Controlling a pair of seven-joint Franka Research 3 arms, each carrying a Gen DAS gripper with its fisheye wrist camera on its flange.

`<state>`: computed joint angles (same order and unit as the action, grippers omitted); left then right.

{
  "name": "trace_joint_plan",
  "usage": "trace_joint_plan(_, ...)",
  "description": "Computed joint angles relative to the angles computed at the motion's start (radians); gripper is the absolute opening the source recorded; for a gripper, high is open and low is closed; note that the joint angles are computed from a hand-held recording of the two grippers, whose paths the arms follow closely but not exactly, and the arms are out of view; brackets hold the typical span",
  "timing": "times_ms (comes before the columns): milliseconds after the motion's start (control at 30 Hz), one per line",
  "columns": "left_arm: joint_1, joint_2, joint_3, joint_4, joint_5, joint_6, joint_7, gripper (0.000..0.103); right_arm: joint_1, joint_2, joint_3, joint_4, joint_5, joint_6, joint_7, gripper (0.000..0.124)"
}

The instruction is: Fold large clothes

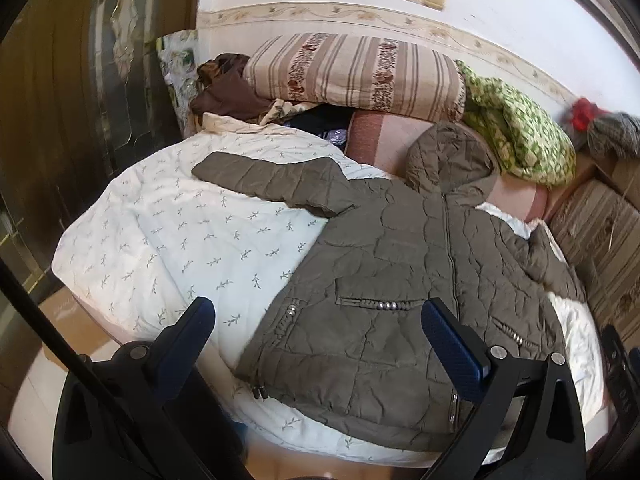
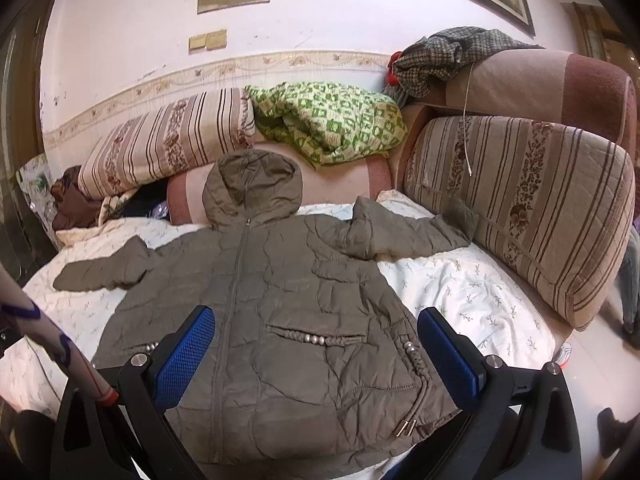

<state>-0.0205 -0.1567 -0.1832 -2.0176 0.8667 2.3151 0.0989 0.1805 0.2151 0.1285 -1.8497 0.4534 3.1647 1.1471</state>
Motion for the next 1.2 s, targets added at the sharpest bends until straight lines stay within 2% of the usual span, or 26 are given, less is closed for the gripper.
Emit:
trace_joint_plan(100,0.007,-0.002,0.010,-0.009,-0.007,0.015,0.005,0.103,0.007,-0.006,0.004,-0.015,0.010,0.043,-0.032,0.103)
trace_joint_plan(167,0.012,0.006,0.018,-0.010,-0.026,0.026,0.026,0.103,0.108,-0.002,-0.110,-0.018,-0.099,0.042,0.044,0.103)
trace_joint_plan(200,0.014,0.013,0.018,-0.005,-0.028,0.016,0.033,0.103,0.143,0.004,-0.149,-0.012,-0.139,0.033,0.068,0.103)
trace_joint_plan(233,0.015,0.023,0.016,0.003,-0.025,-0.002,0.039,0.103,0.147,0.010,-0.155,-0.004,-0.159,0.021,0.079,0.103)
trace_joint_plan(367,0.015,0.065,0.020,0.037,-0.005,-0.071,0.066,0.103,0.105,0.053,-0.103,0.066,-0.181,-0.101,0.077,0.103)
trace_joint_plan(433,0.015,0.081,0.032,0.039,-0.022,-0.066,0.078,0.103,0.104,0.089,-0.100,0.116,-0.202,-0.162,0.084,0.103)
trace_joint_plan(567,0.021,0.113,0.058,0.038,-0.101,-0.018,0.126,0.103,0.121,0.142,-0.118,0.164,-0.261,-0.209,0.112,0.102)
trace_joint_plan(833,0.020,0.176,0.074,0.070,-0.156,-0.002,0.181,0.103,0.121,0.219,-0.115,0.236,-0.300,-0.295,0.118,0.101)
trace_joint_plan(1067,0.026,0.206,0.089,0.083,-0.238,0.016,0.223,0.103,0.130,0.259,-0.126,0.282,-0.322,-0.318,0.144,0.101)
trace_joint_plan(1200,0.024,0.220,0.092,0.092,-0.239,0.010,0.232,0.103,0.137,0.281,-0.136,0.308,-0.336,-0.342,0.168,0.101)
